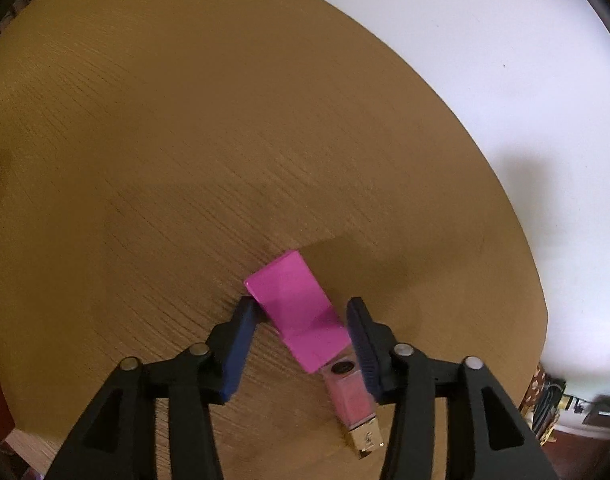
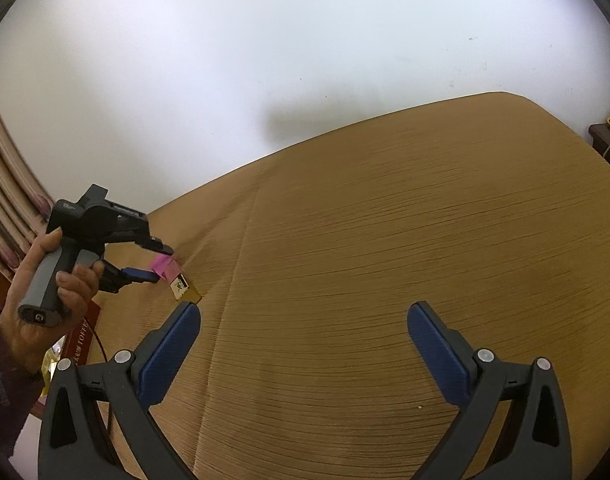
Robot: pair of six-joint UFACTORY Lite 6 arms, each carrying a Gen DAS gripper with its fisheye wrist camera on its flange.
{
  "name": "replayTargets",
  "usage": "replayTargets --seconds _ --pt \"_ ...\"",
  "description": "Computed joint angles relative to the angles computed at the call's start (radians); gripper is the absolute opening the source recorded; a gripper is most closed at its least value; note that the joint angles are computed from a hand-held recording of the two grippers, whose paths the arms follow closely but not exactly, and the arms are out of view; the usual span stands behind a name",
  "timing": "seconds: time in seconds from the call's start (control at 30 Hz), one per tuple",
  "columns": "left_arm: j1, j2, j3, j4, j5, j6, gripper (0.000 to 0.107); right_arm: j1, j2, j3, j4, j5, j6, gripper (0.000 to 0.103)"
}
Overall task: Organize rigid objects
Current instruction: 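Grasp the pink lipstick cap with the left gripper and lift it, then carry the pink cap to the tin with left gripper while right grasps gold lipstick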
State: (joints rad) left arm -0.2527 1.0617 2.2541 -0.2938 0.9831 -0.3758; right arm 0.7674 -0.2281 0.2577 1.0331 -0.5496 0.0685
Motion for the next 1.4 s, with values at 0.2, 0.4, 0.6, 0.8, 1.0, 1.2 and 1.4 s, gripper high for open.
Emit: replayTargets --seconds 0.2,0.4,0.6,0.8,1.0,1.2,1.4 --pt "-0.033 -0.032 -0.045 0.074 -0.039 -0.039 0.035 -0.016 -0.03 0.01 0.091 0.044 -0.114 0.103" --pt "-0.01 -0.2 -0.317 -0.003 -0.153 0.074 0.033 -0.014 -0.047 0.006 0.127 0.056 -0.157 0.103" --pt "-0.026 -0.639 -0.906 -0.093 -0.396 0.291 0.034 -0.033 0.045 0.063 0.04 0.065 -0.094 0.103" --pt "0.018 -1.101 -1.381 -0.251 -0.453 0.534 0.034 0.011 0.132 0.163 0.113 0.088 -0.263 0.103" --pt "0.178 -1.428 -1.56 -0.307 -0.264 0.647 0.034 0.049 0.223 0.34 0.1 0.135 -0.411 0.103" --pt "0.592 -1.524 -1.528 -0.338 0.012 0.884 0.034 -0.041 0.539 0.776 0.407 0.35 -1.006 0.103" --pt "0.915 -1.472 -1.421 -0.359 0.174 1.085 0.034 -0.068 0.833 1.093 0.923 0.331 -1.634 0.101"
